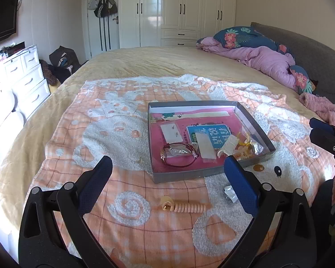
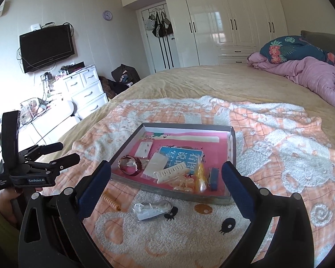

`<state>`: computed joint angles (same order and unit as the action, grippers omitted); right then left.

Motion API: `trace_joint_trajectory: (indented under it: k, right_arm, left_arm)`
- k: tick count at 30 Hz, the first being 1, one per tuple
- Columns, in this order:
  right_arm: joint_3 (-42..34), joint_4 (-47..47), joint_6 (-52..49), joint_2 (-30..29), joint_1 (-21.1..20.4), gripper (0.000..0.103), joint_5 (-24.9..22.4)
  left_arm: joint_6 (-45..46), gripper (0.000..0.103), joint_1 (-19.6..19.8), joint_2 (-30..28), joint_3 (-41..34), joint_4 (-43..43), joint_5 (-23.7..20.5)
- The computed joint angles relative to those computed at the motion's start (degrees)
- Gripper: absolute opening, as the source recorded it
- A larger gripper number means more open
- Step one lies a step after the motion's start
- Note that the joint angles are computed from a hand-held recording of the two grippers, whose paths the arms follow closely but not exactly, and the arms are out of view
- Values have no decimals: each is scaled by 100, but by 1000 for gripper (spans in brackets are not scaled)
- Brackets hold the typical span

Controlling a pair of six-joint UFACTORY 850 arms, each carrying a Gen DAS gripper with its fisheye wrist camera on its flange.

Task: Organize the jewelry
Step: 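Withdraw both tools from the tray toward the coiled hair tie and bagged item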

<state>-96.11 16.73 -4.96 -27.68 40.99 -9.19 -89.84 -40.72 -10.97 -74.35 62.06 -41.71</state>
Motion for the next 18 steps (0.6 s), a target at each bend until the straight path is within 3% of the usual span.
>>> trace_joint_trajectory:
  k: [18]
  right_arm:
    - [37,473,-740,-48,115,99,-332]
  left_arm:
    - [348,94,-65,20,216,-370,-8]
